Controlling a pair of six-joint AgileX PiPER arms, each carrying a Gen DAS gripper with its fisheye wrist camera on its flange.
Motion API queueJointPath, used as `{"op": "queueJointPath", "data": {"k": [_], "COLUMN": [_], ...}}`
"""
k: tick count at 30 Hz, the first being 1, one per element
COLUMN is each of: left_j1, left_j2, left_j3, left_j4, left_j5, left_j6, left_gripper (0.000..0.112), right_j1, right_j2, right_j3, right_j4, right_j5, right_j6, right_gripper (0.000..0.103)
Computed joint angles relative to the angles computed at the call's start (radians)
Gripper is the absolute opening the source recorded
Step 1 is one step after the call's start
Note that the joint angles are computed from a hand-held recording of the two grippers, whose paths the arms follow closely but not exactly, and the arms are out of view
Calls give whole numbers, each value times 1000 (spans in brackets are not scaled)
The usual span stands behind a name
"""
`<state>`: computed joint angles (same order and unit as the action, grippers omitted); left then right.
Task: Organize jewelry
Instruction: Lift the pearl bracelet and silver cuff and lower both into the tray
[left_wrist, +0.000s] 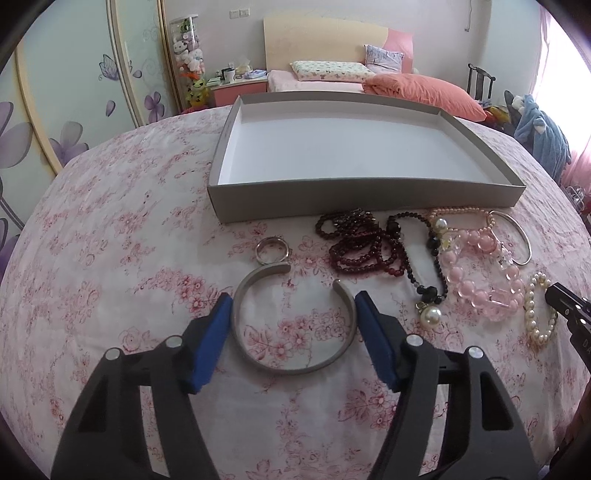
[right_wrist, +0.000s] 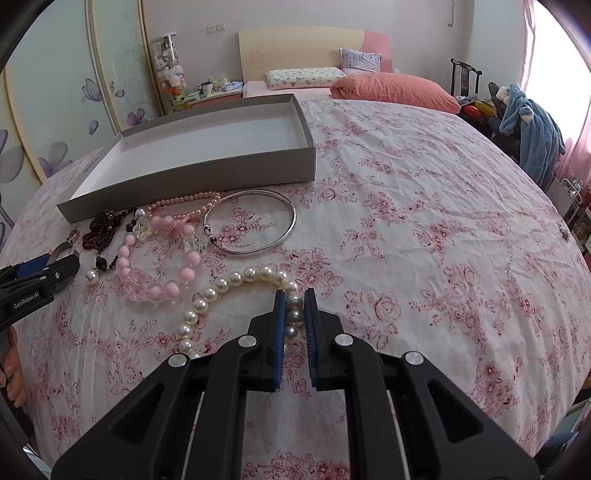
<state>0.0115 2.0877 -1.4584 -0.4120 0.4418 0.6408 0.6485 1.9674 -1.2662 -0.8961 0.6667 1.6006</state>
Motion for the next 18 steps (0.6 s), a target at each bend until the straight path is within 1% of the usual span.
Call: {"op": "queueJointPath", "data": {"k": [5, 9, 13, 18], "left_j1": [1, 7, 26, 49], "left_j2": [1, -2, -16, -66], "left_j3": [0, 3, 24, 97], "left_j4": [-4, -27, -89, -217], "left_j5": [-1, 2, 4, -39], "left_j6": [5, 24, 79, 200], "left_gripper": [66, 66, 65, 65], "right_j1": [-8, 2, 22, 49], "right_j2": [-15, -38, -71, -110], "right_j3": [23, 43, 69, 95], "right_j4": [-11, -69, -162, -293], "right_j5": [-40, -58, -65, -77], "right_j6": [22, 77, 154, 259], "right_gripper": [11, 11, 11, 10]}}
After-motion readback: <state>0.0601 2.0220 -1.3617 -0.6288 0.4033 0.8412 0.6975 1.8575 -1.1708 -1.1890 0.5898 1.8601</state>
